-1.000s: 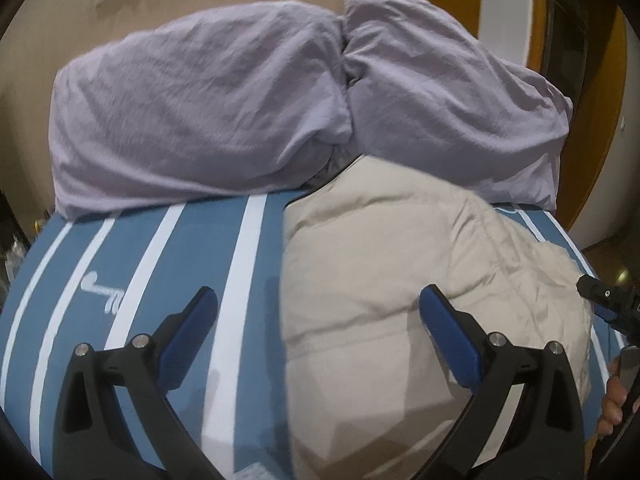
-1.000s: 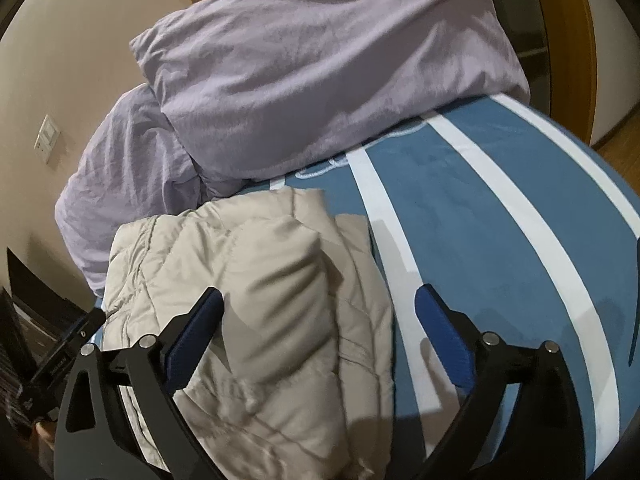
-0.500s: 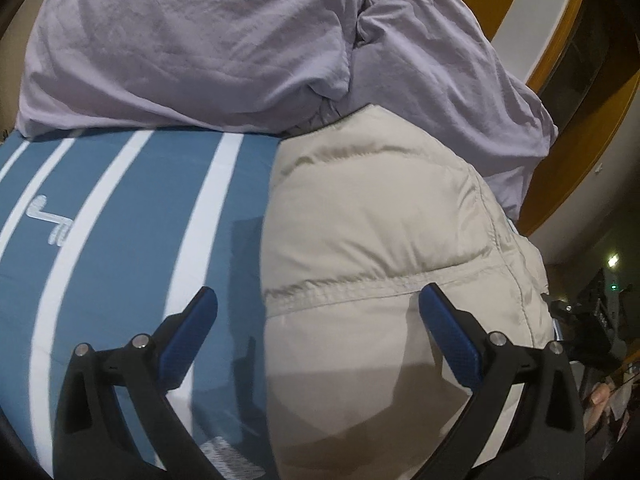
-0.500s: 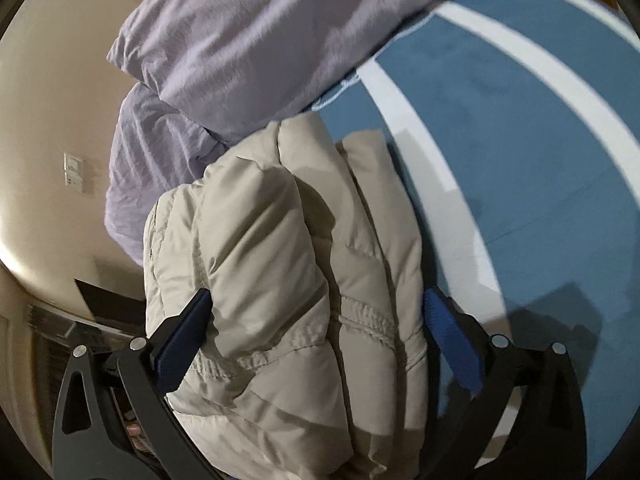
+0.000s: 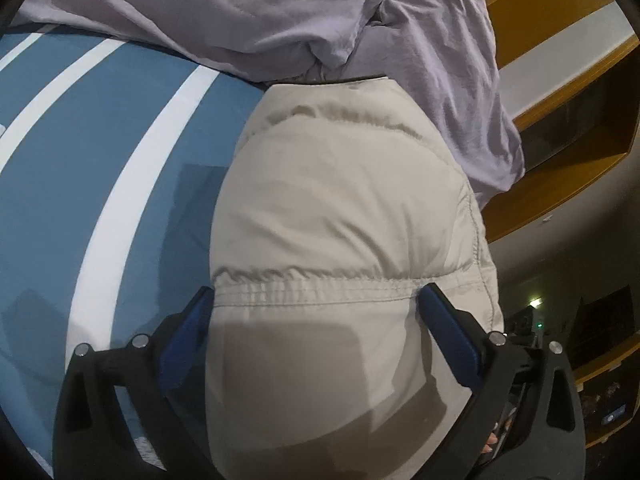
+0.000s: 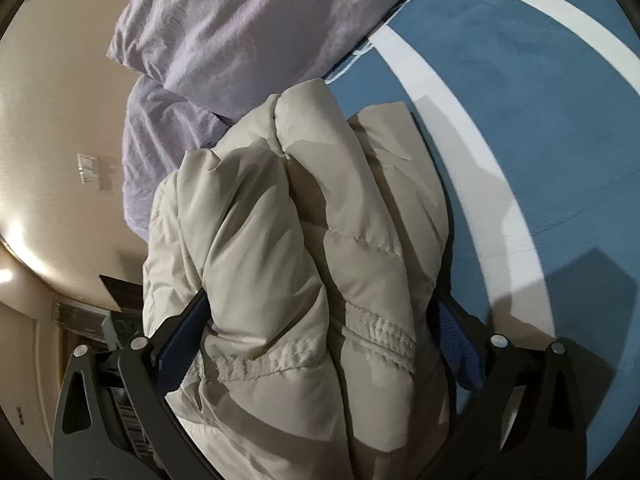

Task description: Fold large clothes

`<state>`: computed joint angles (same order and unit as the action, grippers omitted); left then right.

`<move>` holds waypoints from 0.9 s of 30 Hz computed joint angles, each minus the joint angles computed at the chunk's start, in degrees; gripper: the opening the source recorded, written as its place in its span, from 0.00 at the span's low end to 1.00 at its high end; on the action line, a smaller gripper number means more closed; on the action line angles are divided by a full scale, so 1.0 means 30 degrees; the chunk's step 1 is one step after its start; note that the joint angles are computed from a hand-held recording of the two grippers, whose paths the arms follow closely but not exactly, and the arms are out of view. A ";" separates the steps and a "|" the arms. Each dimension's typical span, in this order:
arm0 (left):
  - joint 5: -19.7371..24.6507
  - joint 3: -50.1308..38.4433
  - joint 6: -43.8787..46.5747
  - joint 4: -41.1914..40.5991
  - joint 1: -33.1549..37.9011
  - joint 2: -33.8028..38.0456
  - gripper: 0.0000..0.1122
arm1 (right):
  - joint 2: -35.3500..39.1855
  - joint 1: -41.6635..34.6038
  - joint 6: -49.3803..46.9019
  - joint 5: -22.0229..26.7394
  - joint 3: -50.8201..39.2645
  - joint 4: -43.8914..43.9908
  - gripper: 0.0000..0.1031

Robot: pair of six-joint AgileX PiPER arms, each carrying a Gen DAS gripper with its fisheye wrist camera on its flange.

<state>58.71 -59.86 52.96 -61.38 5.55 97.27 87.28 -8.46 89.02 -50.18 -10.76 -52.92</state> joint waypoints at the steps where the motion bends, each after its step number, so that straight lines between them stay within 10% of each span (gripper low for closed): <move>1: 0.0133 0.0020 0.0060 -0.0067 0.0066 -0.0063 0.84 | 0.0311 -0.0146 -0.0596 -0.0826 0.0200 0.0269 0.87; 11: 0.1423 -0.2052 -0.0775 0.0513 0.1075 0.0443 0.68 | 0.0825 0.2121 -0.1970 -0.1357 -0.0844 0.3002 0.59; 27: -0.1253 -0.7788 -0.2775 0.3115 0.2315 0.3110 0.68 | 0.3065 0.8397 -0.3354 0.5585 -0.8855 0.7629 0.55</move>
<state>54.95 -83.22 44.63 -52.03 12.50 106.60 96.48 16.73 78.96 -33.43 -37.32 -30.04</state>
